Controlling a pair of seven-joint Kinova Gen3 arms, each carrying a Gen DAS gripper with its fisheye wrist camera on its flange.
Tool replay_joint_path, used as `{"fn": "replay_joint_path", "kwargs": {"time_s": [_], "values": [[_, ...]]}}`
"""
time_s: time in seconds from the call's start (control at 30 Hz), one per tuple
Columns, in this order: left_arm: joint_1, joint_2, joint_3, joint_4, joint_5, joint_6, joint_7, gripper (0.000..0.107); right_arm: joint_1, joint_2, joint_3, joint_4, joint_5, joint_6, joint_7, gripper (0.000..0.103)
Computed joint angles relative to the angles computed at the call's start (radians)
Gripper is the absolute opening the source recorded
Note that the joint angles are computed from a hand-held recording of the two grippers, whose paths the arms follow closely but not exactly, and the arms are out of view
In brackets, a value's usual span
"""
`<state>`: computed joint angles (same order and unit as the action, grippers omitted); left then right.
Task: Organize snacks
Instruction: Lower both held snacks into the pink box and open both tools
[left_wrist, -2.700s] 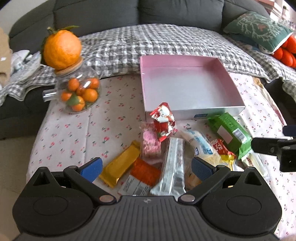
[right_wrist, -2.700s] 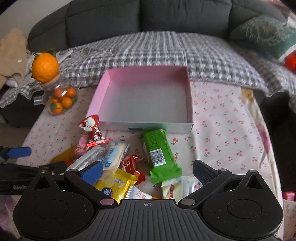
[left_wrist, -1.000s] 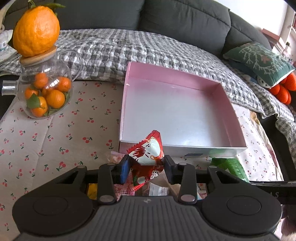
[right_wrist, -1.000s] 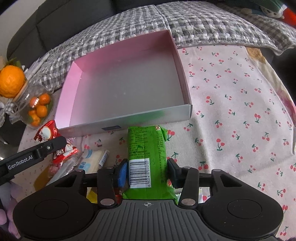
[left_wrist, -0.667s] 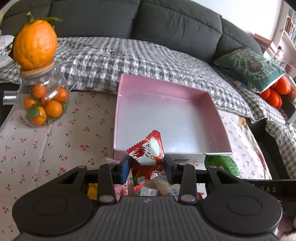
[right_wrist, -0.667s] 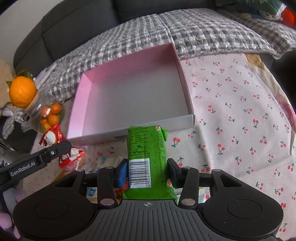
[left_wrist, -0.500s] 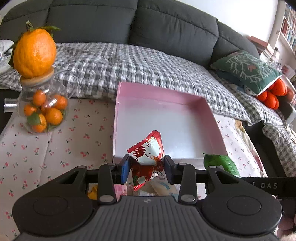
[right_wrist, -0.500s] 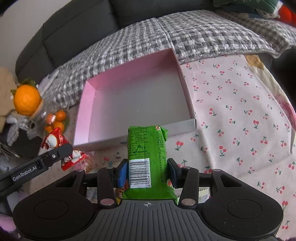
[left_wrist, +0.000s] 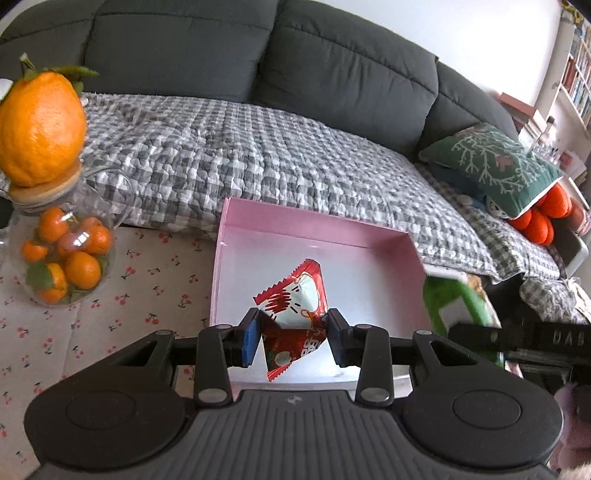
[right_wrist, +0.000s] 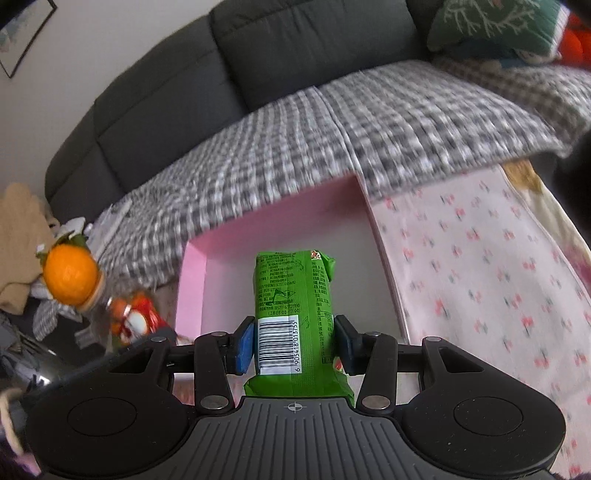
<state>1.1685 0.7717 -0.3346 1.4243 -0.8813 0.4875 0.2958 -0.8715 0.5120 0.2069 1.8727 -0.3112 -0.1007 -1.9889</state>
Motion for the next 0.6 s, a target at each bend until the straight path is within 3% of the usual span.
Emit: {"fn": "replay_joint_path", "kwargs": {"time_s": [0.13, 0.3, 0.4, 0.6], "values": [[-0.041, 0.032, 0.052, -0.06, 0.022, 0.081, -0.079, 0.035, 0.01, 0.069, 0.003, -0.033, -0.002, -0.06, 0.028, 0.044], [-0.063, 0.051, 0.068, -0.086, 0.036, 0.097, -0.112, 0.035, 0.064, 0.137, -0.045, -0.084, -0.017, -0.091, 0.056, 0.044], [-0.08, 0.076, 0.091, -0.125, 0.059, 0.128, -0.161, 0.035, 0.078, 0.168, -0.057, -0.122, -0.027, -0.064, 0.062, 0.044], [-0.081, 0.095, 0.096, -0.154, 0.083, 0.163, -0.209, 0.036, 0.023, 0.196, 0.015, -0.152, -0.031, -0.009, 0.063, 0.044]]}}
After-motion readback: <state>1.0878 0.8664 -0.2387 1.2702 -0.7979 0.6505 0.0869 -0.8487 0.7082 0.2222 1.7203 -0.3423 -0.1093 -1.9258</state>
